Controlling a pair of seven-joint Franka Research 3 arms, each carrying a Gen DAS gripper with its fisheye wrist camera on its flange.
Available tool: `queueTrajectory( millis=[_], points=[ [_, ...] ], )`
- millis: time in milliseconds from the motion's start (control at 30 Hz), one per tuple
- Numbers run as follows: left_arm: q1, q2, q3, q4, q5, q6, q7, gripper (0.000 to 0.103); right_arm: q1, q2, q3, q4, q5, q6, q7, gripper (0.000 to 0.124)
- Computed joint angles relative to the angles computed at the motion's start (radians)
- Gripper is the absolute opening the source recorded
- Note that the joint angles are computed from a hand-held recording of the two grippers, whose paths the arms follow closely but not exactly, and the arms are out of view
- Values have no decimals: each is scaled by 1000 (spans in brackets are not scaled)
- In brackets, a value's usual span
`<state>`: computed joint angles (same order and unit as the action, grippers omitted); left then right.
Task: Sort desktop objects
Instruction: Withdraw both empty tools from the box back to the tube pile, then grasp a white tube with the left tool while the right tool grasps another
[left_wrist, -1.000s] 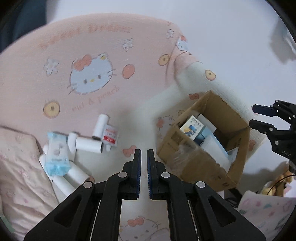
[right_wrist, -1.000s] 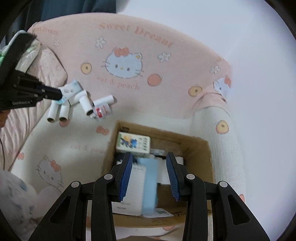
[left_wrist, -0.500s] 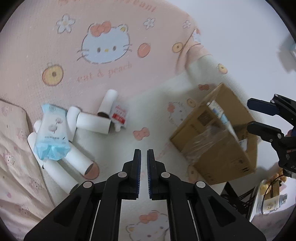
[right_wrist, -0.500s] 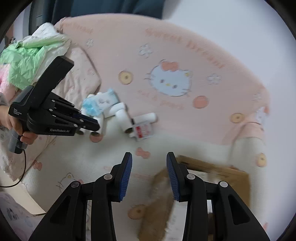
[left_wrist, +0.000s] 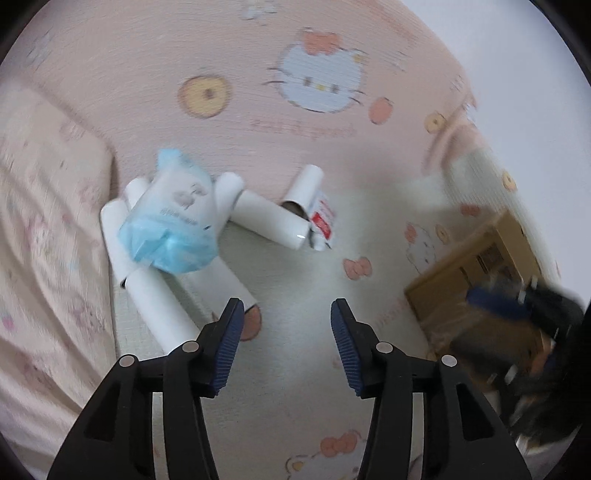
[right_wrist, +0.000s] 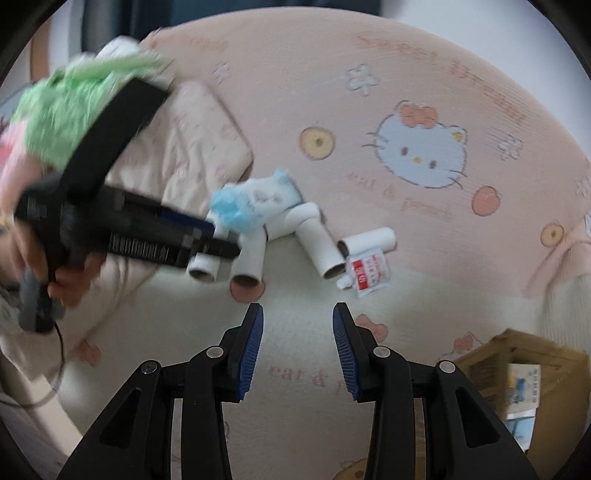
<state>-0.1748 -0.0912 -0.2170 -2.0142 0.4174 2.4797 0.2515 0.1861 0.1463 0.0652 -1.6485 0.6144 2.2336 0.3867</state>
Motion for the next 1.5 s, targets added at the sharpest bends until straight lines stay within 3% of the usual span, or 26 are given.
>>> queueTrajectory(
  millis=[133, 233, 400, 467, 533, 600, 667, 800, 900, 933, 1033, 1267, 1500],
  points=[
    [27, -26, 3, -95, 20, 104, -233, 54, -1, -29, 10, -131, 101, 106, -128, 36],
    [52, -35, 4, -161, 39, 188, -414, 53, 12, -4, 9, -157, 97, 160, -93, 36],
    [57, 3, 24, -184, -47, 246, -437, 53, 20, 41, 42, -197, 215, 307, -128, 38],
    [59, 24, 23, -170, -48, 227, -467, 53, 18, 79, 49, -166, 237, 290, -98, 57],
    [62, 43, 27, -163, -27, 248, -498, 54, -5, 122, 61, -114, 283, 202, -75, 65],
    [64, 63, 31, -144, -9, 236, -521, 53, -30, 170, 78, -54, 342, 110, -86, 65],
    [62, 89, 39, -117, -39, 204, -506, 53, -20, 195, 81, -30, 331, 109, -74, 65],
    [63, 119, 54, -104, -60, 215, -535, 53, -13, 224, 102, -8, 333, 132, -85, 65],
    [53, 128, 59, -74, 27, 160, -647, 50, -18, 238, 106, 4, 332, 95, -74, 65],
    [53, 134, 58, -68, 4, 158, -623, 43, -19, 238, 105, 3, 330, 87, -70, 65],
    [46, 154, 55, -34, -26, 116, -560, 43, -24, 238, 104, -4, 326, 64, -70, 65],
    [26, 165, 48, -52, -41, 204, -565, 43, -30, 230, 98, -19, 324, 42, -84, 65],
    [-14, 255, 31, 43, -82, 232, -472, 43, -44, 195, 83, -70, 344, 44, -136, 65]
  ],
)
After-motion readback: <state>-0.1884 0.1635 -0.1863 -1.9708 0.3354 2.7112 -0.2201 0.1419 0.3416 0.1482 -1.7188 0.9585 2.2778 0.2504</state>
